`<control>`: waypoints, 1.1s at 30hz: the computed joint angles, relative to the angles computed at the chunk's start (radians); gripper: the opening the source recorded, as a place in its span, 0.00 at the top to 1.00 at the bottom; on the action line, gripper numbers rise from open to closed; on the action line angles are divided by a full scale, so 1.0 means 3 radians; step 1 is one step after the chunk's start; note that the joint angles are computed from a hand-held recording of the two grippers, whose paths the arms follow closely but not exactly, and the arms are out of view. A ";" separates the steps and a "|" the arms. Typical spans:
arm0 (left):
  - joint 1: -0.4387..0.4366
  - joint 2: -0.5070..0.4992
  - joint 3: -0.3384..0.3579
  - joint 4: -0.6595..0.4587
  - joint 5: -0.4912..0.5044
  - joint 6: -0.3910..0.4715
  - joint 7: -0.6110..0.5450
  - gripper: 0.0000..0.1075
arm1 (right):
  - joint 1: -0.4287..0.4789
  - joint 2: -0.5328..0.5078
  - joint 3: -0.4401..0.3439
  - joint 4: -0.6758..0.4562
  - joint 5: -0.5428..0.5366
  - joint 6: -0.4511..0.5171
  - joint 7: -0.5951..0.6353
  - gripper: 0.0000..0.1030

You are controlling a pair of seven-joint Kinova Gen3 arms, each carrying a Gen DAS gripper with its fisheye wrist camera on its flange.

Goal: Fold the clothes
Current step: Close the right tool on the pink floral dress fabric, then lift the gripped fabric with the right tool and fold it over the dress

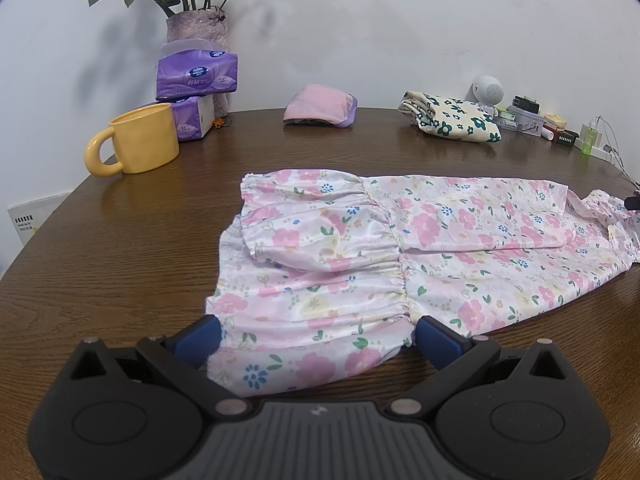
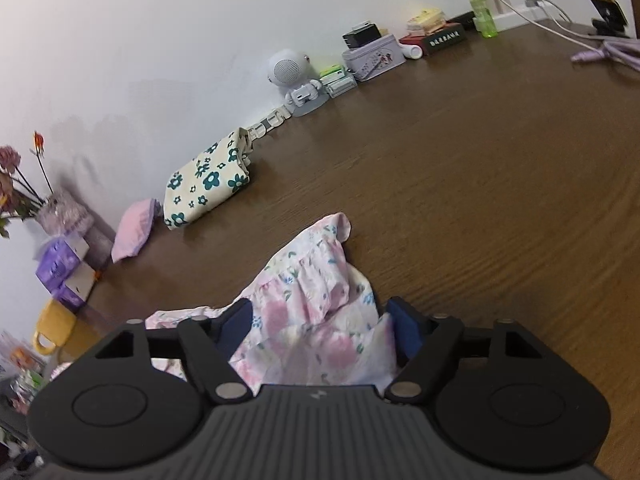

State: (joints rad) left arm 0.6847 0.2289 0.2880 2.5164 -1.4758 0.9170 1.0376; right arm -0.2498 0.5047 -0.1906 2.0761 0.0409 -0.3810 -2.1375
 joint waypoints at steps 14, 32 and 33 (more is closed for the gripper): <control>0.0006 0.0007 -0.0004 -0.0012 0.0013 0.0006 -0.0013 0.04 | 0.0194 0.0179 -0.0129 0.0080 0.0358 -0.0373 -0.0139 0.96; 0.0006 0.0009 -0.0003 -0.0010 0.0009 0.0006 -0.0008 0.04 | -0.0638 -0.0116 0.0446 0.0028 -0.0483 -0.0102 0.0753 0.97; 0.0006 0.0009 -0.0003 -0.0010 0.0009 0.0006 -0.0008 0.04 | -0.0756 -0.0139 0.0539 -0.0005 -0.0606 -0.0033 0.0886 0.97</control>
